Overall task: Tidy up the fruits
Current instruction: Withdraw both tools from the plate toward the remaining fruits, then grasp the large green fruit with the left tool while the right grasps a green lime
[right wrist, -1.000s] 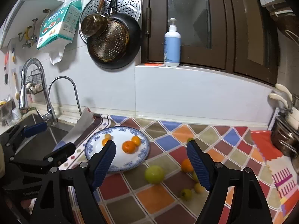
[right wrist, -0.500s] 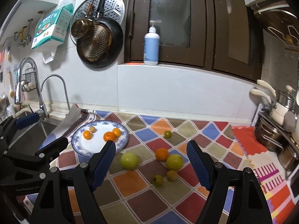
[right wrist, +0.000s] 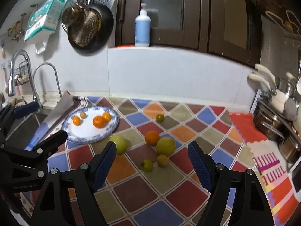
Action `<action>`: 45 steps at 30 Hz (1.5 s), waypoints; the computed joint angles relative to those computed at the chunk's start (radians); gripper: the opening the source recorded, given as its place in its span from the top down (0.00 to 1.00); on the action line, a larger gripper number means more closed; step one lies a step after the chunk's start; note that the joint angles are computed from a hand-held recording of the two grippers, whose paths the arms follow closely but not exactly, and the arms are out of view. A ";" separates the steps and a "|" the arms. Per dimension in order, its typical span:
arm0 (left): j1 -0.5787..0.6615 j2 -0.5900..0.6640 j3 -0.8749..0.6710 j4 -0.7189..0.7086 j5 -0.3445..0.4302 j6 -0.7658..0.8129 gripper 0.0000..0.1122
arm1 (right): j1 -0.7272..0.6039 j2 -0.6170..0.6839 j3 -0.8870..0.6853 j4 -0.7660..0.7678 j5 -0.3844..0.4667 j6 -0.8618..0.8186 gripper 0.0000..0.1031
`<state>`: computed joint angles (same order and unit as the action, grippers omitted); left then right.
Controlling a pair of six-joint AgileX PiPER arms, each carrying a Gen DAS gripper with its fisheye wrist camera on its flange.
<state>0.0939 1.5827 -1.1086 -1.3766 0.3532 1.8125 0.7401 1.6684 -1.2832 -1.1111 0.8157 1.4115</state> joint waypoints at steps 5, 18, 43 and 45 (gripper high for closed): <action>-0.007 0.071 -0.044 0.010 0.024 0.039 0.12 | -0.030 0.042 -0.015 0.046 -0.040 -0.035 0.24; -0.055 0.274 -0.202 0.172 0.065 0.023 0.14 | -0.148 0.185 -0.081 0.242 -0.173 -0.203 0.30; -0.134 0.568 -0.604 0.626 0.248 -0.395 0.48 | -0.263 0.309 -0.159 0.506 -0.286 -0.472 0.60; -0.139 0.582 -0.627 0.664 0.264 -0.449 0.51 | -0.269 0.311 -0.162 0.523 -0.297 -0.487 0.65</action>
